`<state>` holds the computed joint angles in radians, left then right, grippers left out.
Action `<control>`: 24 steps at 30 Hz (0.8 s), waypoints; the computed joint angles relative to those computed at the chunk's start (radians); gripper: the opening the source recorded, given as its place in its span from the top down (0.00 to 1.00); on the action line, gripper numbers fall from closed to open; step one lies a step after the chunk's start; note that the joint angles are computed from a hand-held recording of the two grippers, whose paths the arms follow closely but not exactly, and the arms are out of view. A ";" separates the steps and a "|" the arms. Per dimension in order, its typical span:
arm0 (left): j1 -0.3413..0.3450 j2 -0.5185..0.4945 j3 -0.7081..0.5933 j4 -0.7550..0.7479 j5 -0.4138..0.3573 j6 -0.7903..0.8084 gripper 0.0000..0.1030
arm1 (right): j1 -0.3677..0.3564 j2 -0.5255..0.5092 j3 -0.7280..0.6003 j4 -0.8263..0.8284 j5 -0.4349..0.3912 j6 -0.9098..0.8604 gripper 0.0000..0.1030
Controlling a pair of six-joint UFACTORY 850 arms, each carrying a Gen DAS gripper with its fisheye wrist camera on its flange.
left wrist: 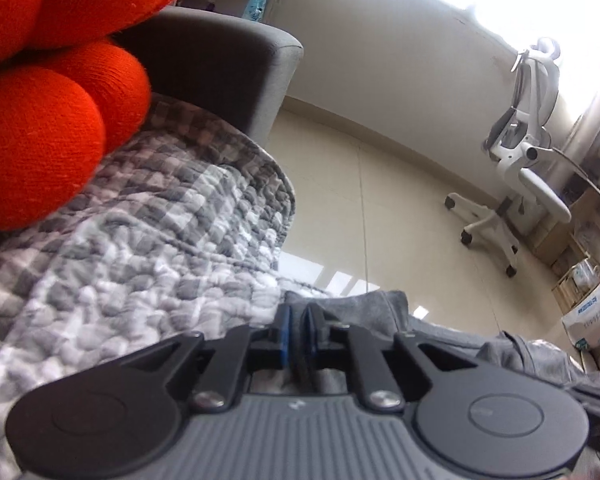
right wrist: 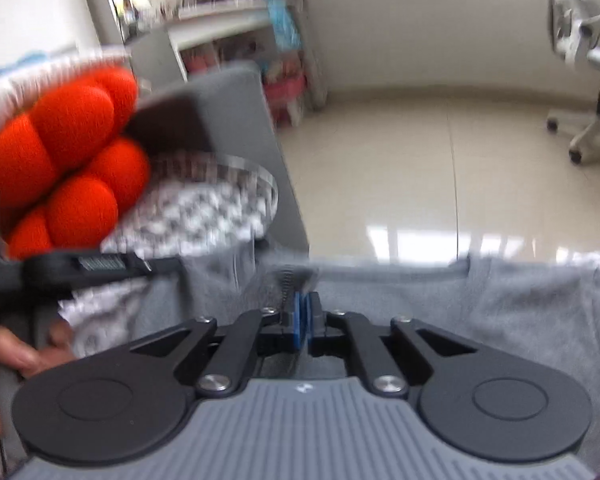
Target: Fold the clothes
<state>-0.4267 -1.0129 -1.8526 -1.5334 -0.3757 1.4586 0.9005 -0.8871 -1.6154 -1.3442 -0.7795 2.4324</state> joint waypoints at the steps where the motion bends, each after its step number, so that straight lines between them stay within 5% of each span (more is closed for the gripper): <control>1: 0.000 0.024 0.031 -0.011 0.020 0.026 0.85 | -0.001 -0.006 -0.008 0.033 0.005 -0.048 0.93; 7: 0.032 0.196 0.274 -0.182 0.075 0.286 0.78 | 0.016 0.036 0.015 0.074 -0.081 -0.061 0.87; 15: 0.098 0.481 0.679 -0.269 -0.014 0.527 0.72 | 0.089 0.102 -0.009 0.184 -0.134 -0.233 0.82; 17: 0.112 0.530 0.737 -0.212 -0.017 0.469 0.72 | 0.133 0.111 -0.011 0.183 -0.127 -0.197 0.69; 24: 0.167 0.686 0.837 0.058 -0.013 0.207 0.65 | 0.310 0.053 -0.123 0.266 -0.104 -0.101 0.68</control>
<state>-0.2594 -0.3270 -1.0160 -1.4752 -0.3891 1.6658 1.2104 -0.8343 -1.7385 -1.0778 -0.8835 2.3312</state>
